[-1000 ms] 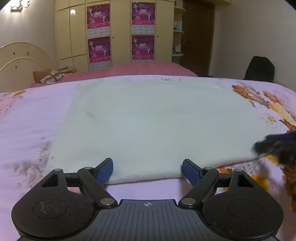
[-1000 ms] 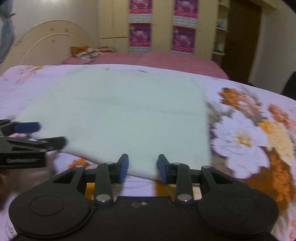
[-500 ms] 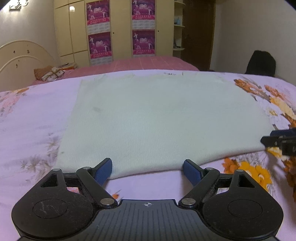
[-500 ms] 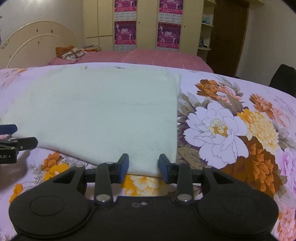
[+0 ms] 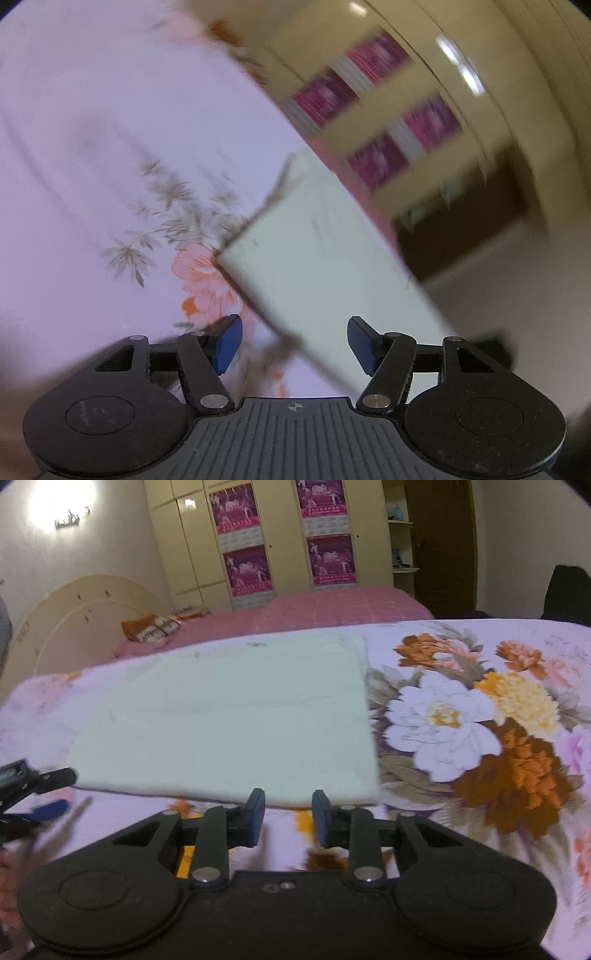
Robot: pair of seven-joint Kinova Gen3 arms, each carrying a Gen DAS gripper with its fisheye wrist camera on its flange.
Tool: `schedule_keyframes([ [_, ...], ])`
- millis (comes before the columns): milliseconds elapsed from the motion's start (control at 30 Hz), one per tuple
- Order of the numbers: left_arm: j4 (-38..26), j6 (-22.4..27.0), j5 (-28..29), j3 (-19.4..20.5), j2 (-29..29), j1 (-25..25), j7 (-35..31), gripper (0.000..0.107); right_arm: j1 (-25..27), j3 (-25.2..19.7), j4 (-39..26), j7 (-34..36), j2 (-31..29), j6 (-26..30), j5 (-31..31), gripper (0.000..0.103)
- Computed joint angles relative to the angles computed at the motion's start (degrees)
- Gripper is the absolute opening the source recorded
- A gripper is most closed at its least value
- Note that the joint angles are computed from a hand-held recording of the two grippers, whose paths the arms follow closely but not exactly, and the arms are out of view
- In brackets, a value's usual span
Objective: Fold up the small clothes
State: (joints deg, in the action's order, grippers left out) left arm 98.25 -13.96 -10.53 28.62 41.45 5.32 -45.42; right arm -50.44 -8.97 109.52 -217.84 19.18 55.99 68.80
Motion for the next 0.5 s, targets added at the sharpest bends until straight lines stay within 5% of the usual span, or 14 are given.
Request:
schedule_keyframes([
  [167,-3.72,-2.64,2.66,-2.57,2.94,3.09,2.36,0.063,1.19,0.76,0.19,-4.18,0.12,-2.92,4.70,0.016],
  [267,-6.17,-3.79,3.80,-5.18,4.37,5.72,2.66,0.060,2.46,1.41,0.23,-7.06,0.69,-4.95,8.95,0.001],
  [333,-7.83,-3.41,3.95,-5.87,5.15,5.90,3.01,0.050,3.86,1.81,-0.29,-7.95,1.56,-6.50,12.47,0.001],
  [433,-10.95,-2.15,5.36,-6.81,7.25,6.84,3.84,0.016,7.11,2.38,-1.78,-8.86,3.49,-10.94,17.81,0.001],
  [500,-11.92,-2.54,4.60,-4.70,8.90,5.10,5.05,0.010,9.34,2.77,-3.95,-8.45,5.61,-13.74,20.21,0.001],
])
